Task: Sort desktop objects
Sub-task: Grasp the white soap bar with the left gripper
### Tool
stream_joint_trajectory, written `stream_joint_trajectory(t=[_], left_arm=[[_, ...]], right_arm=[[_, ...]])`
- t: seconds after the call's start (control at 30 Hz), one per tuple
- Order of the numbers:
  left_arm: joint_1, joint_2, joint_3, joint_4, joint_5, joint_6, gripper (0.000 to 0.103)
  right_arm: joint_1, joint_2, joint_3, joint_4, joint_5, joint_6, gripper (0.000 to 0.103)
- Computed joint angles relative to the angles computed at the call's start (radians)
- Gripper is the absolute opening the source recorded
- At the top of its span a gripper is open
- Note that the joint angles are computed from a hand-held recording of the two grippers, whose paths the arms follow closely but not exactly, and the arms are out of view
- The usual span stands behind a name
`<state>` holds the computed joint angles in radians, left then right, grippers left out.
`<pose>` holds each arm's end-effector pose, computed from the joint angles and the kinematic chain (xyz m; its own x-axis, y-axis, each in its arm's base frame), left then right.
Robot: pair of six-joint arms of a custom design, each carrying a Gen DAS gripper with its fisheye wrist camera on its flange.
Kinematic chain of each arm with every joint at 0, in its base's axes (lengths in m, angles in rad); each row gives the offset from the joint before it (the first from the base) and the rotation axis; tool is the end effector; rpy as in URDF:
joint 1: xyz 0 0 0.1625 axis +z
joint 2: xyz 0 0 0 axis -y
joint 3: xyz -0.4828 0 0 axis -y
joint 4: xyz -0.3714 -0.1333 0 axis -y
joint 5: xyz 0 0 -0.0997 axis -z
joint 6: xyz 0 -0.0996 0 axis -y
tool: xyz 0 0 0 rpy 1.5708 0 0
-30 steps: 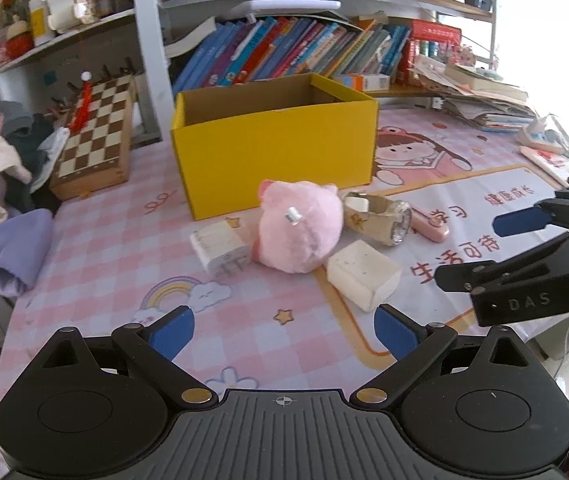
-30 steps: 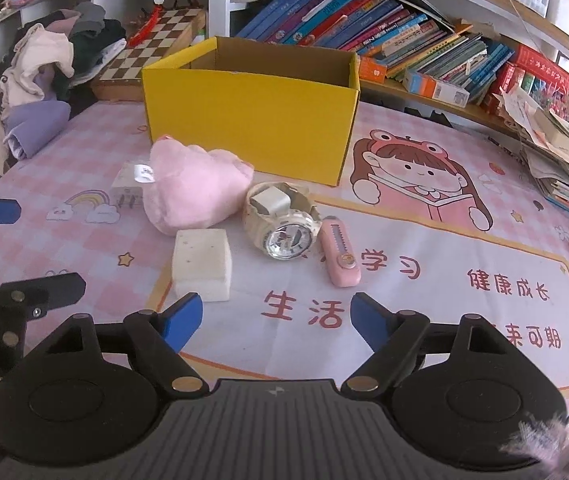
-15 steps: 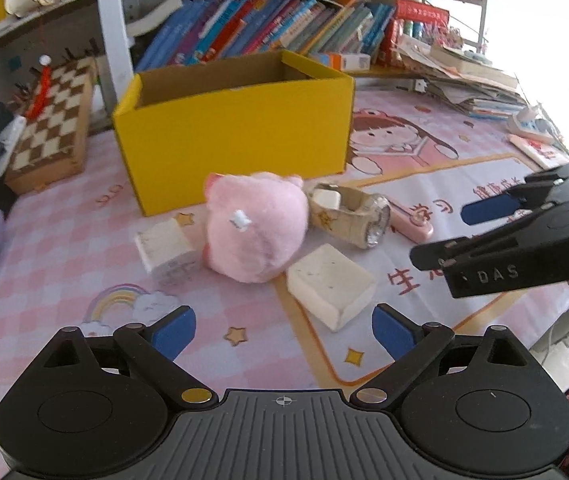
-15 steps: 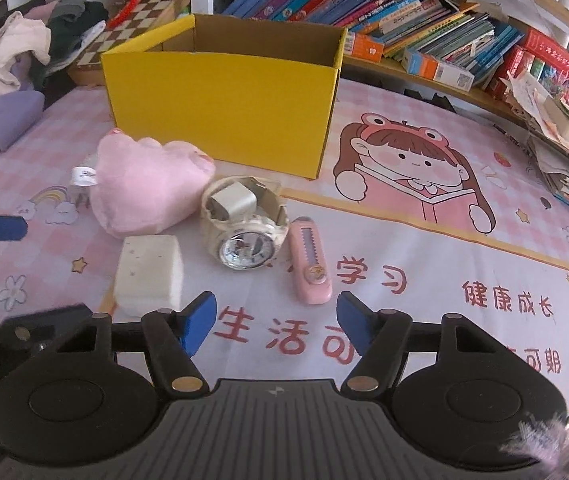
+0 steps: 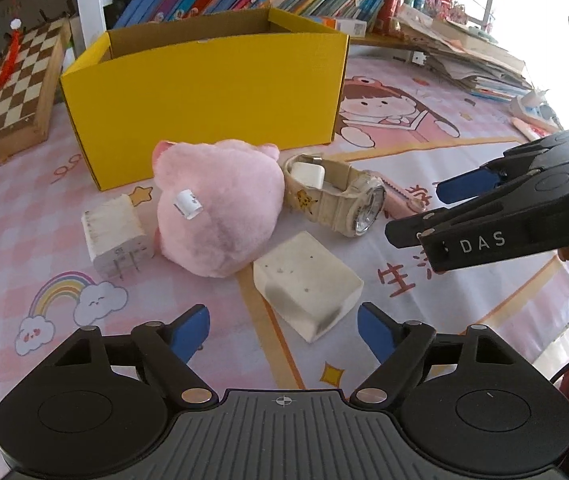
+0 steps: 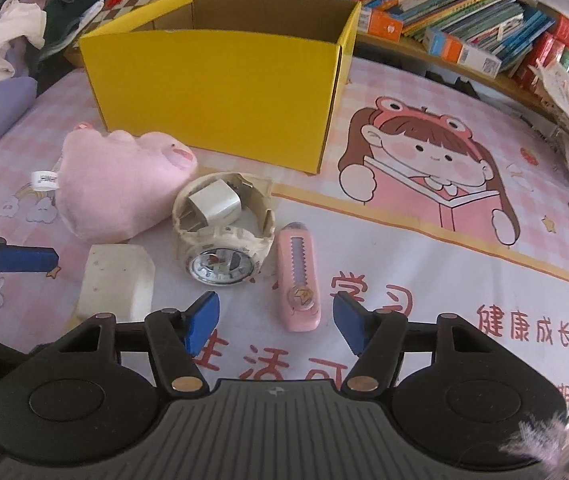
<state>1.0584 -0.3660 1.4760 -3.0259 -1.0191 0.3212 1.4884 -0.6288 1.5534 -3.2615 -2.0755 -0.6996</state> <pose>-0.2004 -0.7346 -0.0435 -0.6411 0.5085 -0.5748 0.6995 0.6952 -0.1653 0.0234 -0.7509 0.1563 -0.6845 -0.1517 0.7130 -0.4986 0.8110 -0.3061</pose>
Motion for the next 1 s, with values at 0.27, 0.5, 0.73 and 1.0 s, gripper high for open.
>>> stream_joint_trajectory(t=[0.27, 0.5, 0.73, 1.0], left_arm=[[-0.003, 0.025, -0.035, 0.037, 0.023, -0.007, 0.077], [-0.007, 0.034, -0.041, 0.021, 0.031, 0.020, 0.068], [-0.011, 0.022, -0.026, 0.028, 0.000, 0.059, 0.039], [-0.012, 0.002, -0.001, 0.033, -0.027, 0.071, 0.030]], right_arm=[[-0.015, 0.006, -0.054, 0.109, 0.012, 0.030, 0.062], [-0.022, 0.016, -0.078, 0.137, 0.024, 0.038, 0.061], [-0.018, 0.020, -0.071, 0.096, 0.009, 0.024, 0.026], [-0.021, -0.005, -0.029, 0.068, 0.022, 0.074, 0.023]])
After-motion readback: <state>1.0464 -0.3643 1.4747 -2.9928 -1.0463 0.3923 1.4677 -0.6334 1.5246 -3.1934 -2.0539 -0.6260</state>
